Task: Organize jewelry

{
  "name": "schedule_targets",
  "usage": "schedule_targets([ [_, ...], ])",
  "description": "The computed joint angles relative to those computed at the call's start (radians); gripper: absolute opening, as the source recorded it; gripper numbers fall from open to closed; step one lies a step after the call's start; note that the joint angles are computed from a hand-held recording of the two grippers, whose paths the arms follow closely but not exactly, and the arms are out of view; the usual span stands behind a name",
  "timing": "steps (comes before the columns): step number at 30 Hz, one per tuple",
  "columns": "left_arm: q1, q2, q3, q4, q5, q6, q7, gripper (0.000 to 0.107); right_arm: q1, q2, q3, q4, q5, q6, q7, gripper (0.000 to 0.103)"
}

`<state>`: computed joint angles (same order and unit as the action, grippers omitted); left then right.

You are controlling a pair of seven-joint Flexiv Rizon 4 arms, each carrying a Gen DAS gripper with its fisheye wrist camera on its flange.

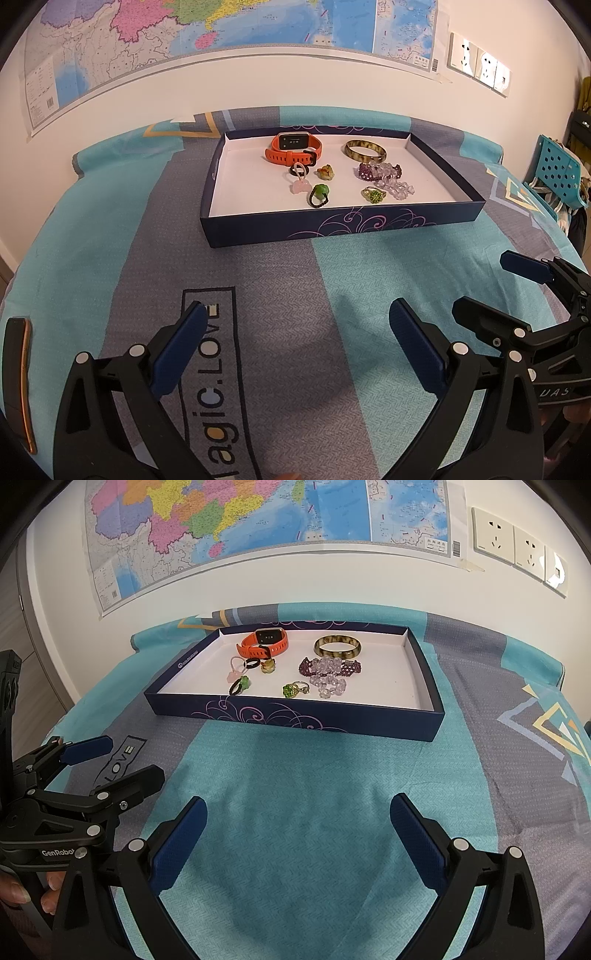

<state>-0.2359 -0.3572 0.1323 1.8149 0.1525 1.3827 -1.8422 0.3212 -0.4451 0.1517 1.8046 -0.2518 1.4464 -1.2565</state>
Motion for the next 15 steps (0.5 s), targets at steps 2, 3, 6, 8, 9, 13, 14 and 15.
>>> schedule_targets([
  [2,0.001,0.000,-0.001,0.000,0.000,-0.001,-0.001,0.097,0.000,0.000,0.000,0.000,0.001,-0.001,0.000,0.096],
  [3,0.002,0.000,-0.002,0.000,-0.001,-0.001,0.000,0.097,0.000,0.000,0.000,0.000,0.001,0.000,-0.001,0.096],
  [6,0.003,0.000,-0.003,0.000,-0.001,-0.001,0.001,0.097,0.001,-0.001,0.000,-0.003,0.002,-0.002,-0.002,0.096],
  [8,0.004,0.000,-0.005,0.000,-0.003,-0.001,0.004,0.097,0.000,-0.002,0.001,-0.005,0.002,-0.004,-0.003,0.096],
  [9,0.003,0.001,-0.004,0.000,-0.002,-0.001,0.003,0.097,-0.002,-0.002,0.004,-0.006,0.004,-0.005,-0.006,0.096],
  [13,0.000,-0.003,0.000,-0.003,0.002,0.007,-0.002,0.097,0.000,-0.002,0.000,-0.006,0.004,-0.004,-0.005,0.096],
  [14,-0.004,-0.004,0.006,-0.004,0.009,0.013,-0.006,0.097,-0.002,-0.002,0.003,-0.008,0.005,-0.005,-0.007,0.096],
  [15,-0.011,-0.006,0.014,-0.007,0.018,0.020,-0.013,0.097,-0.002,-0.003,0.003,-0.008,0.006,-0.005,-0.008,0.096],
])
